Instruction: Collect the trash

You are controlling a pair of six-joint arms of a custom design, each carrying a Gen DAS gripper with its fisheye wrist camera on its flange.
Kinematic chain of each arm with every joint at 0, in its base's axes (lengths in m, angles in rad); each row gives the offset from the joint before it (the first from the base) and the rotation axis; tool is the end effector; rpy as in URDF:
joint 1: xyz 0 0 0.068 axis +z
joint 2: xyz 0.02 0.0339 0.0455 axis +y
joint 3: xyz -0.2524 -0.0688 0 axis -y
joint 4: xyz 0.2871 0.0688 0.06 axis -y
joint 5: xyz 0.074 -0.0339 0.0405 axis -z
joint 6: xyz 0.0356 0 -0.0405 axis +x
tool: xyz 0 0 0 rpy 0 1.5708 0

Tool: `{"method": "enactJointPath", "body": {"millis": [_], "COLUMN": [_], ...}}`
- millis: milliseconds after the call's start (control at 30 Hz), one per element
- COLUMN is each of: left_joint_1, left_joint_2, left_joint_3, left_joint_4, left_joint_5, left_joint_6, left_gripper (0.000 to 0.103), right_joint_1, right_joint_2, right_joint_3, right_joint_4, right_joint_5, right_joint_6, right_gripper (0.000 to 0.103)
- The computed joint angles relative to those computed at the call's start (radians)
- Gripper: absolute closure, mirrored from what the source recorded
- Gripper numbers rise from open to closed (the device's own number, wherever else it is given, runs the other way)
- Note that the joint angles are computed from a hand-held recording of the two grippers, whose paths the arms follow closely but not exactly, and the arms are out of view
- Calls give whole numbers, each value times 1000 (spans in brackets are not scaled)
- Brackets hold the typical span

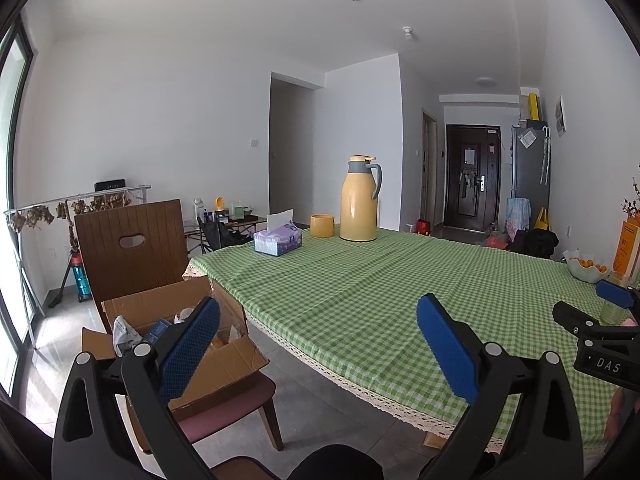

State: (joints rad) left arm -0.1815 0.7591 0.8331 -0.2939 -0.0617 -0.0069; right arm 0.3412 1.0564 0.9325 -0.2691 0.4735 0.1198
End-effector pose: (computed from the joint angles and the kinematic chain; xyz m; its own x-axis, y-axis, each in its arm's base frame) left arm 0.2224 -0.0386 0.3444 -0.2154 0.0325 -0.9760 0.1195 0.9928 0.0067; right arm 0.2747 0.0803 0.3168 -0.3465 -0.0101 -0.9380 0.1416 0.9879 -0.0630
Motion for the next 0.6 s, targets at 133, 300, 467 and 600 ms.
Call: {"method": "enactJointPath", "body": {"millis": [133, 300, 467, 600], "left_joint_1": [-8, -19, -21, -30], "left_joint_2": [-5, -10, -9, -12], "left_joint_3": [0, 0, 4, 8], "left_joint_4": [-4, -5, -10, -17], "left_joint_5": [-8, -18, -23, -29], "left_joint_6": [-5, -3, -5, -6], "left_gripper": [7, 7, 7, 7], "right_joint_1": [0, 0, -2, -2], "right_joint_2": [-1, -5, -3, -1], "right_joint_3": [0, -3, 2, 8], "right_joint_4": [-5, -7, -12, -22], "right_joint_5": [3, 7, 2, 4], "right_joint_6": [2, 8, 5, 11], "right_gripper": [15, 15, 15, 15]}}
